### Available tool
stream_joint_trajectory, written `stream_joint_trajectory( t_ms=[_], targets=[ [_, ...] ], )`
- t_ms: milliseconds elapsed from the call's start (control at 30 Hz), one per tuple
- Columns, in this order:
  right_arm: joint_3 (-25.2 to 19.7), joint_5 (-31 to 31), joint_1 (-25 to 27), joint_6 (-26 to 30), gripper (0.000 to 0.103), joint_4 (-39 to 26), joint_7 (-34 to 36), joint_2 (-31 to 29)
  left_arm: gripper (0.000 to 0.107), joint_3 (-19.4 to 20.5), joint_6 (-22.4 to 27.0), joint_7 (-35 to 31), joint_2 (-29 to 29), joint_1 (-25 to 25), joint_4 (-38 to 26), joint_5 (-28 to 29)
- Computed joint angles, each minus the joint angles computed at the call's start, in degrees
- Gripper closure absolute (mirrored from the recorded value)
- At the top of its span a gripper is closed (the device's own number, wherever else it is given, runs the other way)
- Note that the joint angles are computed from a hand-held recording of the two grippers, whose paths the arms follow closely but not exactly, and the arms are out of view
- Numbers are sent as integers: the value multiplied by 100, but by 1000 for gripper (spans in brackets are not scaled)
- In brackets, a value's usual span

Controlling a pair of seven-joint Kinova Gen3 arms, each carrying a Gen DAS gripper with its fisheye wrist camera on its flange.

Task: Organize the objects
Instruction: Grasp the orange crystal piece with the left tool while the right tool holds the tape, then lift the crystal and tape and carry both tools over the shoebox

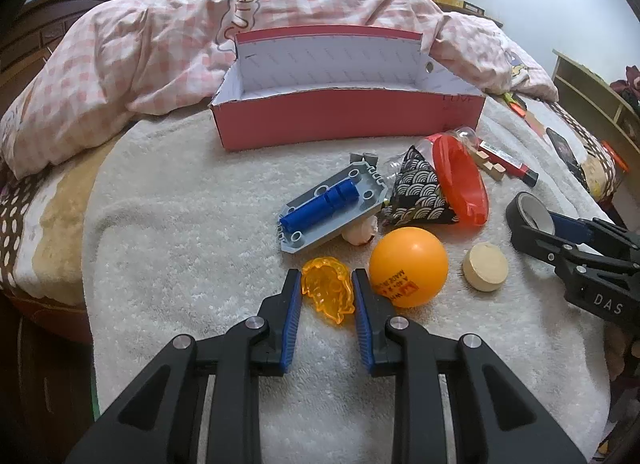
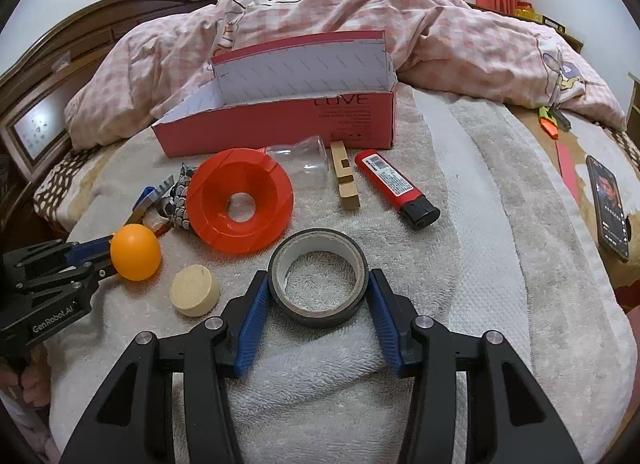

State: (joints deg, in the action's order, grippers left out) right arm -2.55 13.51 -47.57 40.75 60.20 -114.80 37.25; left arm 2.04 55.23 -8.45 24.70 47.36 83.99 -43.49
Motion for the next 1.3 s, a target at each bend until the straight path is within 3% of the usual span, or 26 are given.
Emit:
stream_joint_trajectory(
  t_ms=[567, 800, 1300],
  targets=[
    [-233, -327, 190, -16, 54, -87, 398, -100, 83, 35, -107, -319, -92, -124, -207, 129],
    [-436, -712, 371, 150, 54, -504, 899, 45, 83, -12, -93, -497, -88, -189, -446, 90],
    [-338, -1141, 511, 675, 54, -1550, 1206, 434, 83, -280, -266, -810, 44, -376, -937, -29]
  ],
)
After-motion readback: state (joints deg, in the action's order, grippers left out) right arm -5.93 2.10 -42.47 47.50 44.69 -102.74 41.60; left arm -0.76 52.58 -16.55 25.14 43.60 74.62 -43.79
